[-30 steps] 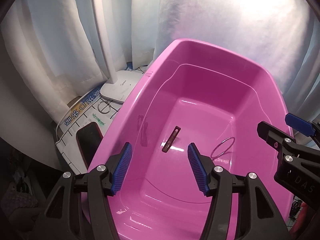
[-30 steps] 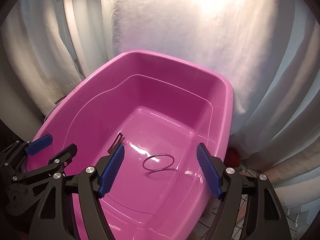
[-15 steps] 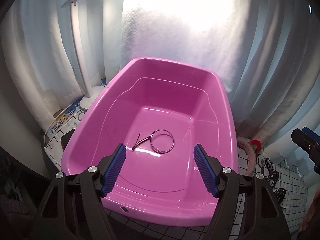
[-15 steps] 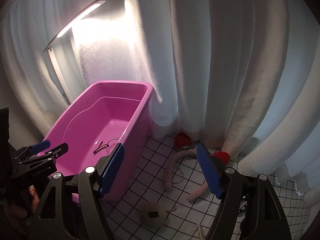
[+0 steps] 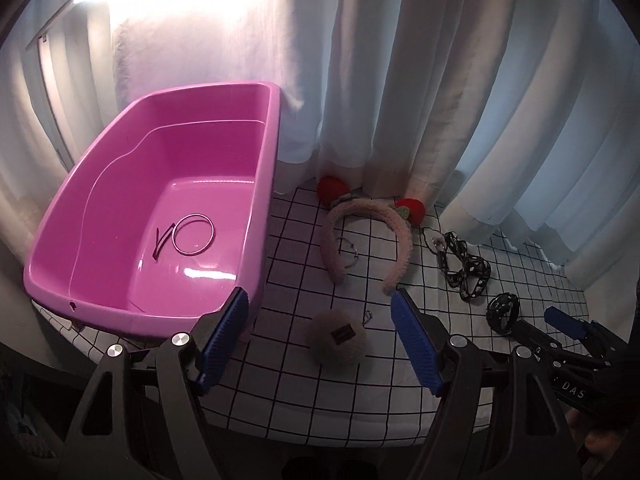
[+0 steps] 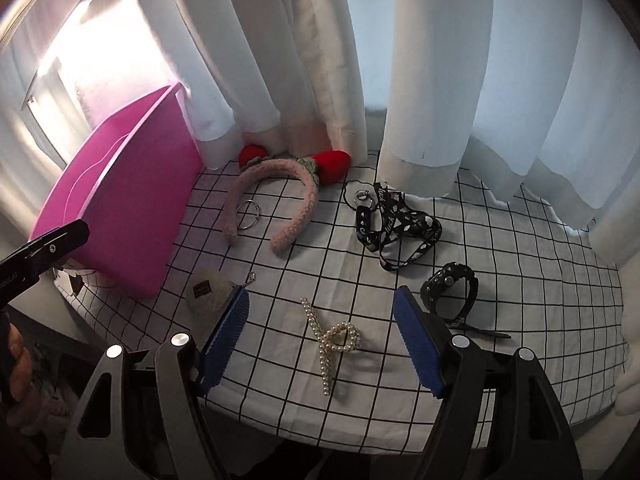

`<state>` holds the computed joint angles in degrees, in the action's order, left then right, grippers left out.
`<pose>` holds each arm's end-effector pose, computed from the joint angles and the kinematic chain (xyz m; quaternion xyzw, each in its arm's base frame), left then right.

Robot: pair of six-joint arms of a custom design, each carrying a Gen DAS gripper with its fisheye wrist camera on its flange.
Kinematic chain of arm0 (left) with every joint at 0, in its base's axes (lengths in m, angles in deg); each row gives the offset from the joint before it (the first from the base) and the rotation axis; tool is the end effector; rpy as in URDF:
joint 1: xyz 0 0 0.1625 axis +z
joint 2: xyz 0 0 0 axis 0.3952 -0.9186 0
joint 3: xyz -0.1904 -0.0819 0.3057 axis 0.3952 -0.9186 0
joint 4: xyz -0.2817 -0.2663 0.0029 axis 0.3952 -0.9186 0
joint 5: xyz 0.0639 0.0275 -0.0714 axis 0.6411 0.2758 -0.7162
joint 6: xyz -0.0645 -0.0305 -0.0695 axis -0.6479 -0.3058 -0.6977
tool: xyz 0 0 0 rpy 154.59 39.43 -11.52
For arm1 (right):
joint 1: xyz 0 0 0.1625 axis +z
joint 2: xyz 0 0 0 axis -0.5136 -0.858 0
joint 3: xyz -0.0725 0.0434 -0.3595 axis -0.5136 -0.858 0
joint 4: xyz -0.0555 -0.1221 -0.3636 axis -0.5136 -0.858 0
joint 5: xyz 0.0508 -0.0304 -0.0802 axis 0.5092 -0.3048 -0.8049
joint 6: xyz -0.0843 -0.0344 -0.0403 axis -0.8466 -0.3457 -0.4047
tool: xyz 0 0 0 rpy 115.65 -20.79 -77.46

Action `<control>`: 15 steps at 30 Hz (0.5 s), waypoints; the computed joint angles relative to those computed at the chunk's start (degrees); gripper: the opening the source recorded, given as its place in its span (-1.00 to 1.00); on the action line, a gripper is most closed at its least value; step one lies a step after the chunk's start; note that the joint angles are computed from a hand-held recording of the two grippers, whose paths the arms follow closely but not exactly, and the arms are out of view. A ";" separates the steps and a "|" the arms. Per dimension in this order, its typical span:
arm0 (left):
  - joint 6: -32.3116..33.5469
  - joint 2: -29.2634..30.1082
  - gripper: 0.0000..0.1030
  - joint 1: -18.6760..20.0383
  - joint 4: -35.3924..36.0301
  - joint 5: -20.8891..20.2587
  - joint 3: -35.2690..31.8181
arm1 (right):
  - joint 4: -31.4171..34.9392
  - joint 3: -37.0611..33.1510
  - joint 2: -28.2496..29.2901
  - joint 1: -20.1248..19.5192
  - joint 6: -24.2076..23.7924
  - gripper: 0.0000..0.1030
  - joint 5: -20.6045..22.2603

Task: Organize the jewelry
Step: 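Move the left tool to the beige pom-pom while the right tool approaches the pearl clip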

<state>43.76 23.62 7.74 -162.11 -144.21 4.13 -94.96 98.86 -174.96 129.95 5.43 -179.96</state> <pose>-0.5329 -0.5415 0.1106 0.3179 0.9009 -0.1886 0.2273 0.1251 -0.4008 0.4477 -0.0835 -0.8577 0.3762 0.3402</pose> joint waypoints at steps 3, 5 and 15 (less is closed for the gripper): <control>0.12 0.60 0.41 -0.18 0.37 -2.10 1.22 | 0.30 2.84 -2.12 -2.29 0.66 0.38 2.16; -0.33 0.96 0.41 0.22 1.20 -3.93 2.00 | 0.19 4.51 -3.09 -4.35 0.63 0.38 4.44; -0.12 5.29 0.41 1.63 1.63 -2.33 5.08 | -4.85 8.98 -0.70 -11.79 -1.96 0.38 10.00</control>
